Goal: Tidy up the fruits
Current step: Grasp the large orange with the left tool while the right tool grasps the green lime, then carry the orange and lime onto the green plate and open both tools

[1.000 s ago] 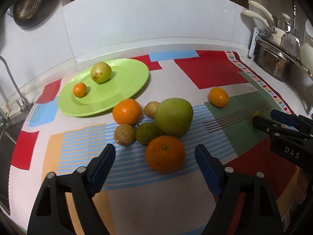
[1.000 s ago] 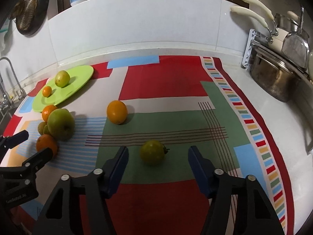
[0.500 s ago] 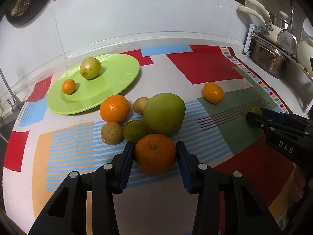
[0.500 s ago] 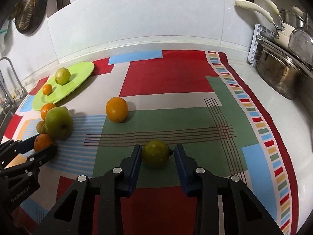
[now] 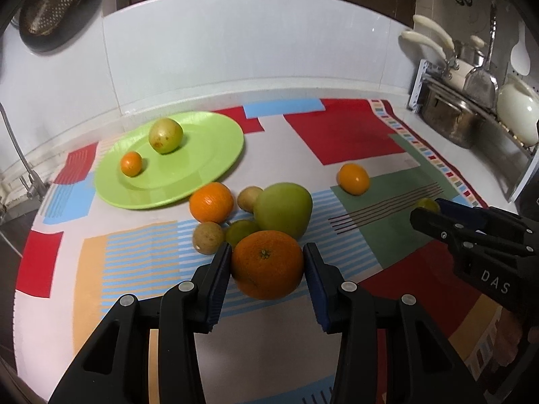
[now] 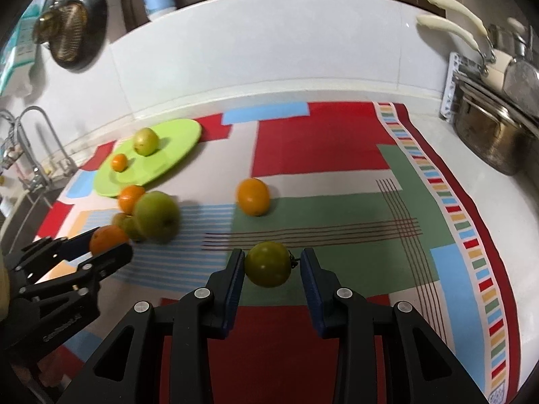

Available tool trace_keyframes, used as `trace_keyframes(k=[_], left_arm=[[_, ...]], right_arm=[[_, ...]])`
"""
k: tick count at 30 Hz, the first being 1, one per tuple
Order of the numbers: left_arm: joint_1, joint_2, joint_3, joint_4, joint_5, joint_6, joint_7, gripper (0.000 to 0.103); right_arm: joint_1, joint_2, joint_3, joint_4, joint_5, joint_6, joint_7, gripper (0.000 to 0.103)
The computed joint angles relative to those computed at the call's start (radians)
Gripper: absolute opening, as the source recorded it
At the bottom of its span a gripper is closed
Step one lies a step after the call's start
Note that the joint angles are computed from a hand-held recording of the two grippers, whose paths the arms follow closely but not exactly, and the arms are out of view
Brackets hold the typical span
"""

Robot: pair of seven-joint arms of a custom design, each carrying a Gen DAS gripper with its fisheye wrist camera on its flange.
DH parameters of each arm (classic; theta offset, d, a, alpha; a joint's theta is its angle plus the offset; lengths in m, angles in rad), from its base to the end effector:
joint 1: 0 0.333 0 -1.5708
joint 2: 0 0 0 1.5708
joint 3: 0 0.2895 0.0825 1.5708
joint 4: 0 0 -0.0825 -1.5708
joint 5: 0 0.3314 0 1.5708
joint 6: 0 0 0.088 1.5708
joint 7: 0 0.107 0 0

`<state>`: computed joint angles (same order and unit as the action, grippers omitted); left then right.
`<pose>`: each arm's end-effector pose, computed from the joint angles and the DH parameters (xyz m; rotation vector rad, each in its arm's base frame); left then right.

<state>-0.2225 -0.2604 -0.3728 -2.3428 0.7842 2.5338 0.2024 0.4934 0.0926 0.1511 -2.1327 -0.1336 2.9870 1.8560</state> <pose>0.3732 -0.2719 0.4737 -1.9229 1.5758 -0.6550 0.4426 0.3417 0.4608 -2.0588 1.2537 -0.3727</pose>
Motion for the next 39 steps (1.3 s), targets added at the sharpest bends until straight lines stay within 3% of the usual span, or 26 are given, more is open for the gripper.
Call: trace_keyframes(k=[10,26,39], left_arm=[[0.012,-0.170,-0.010,-0.090,-0.039,0.007,0.069,0.043],[0.108,-0.419,-0.032,-0.206,-0.135,0.015,0.228,0.043],[0.238,-0.463,-0.015,-0.215,-0.150,0.113,0.333,0.043]], right_arm=[[0.028,-0.063,0.028,-0.021,-0.012,0.035,0.015,0.035],[0.088,-0.037,0.030,0.100,-0.324,0.053,0.287,0.035],[0.164,0.104,-0.004,0.332,-0.319,0.021,0.231,0.035]])
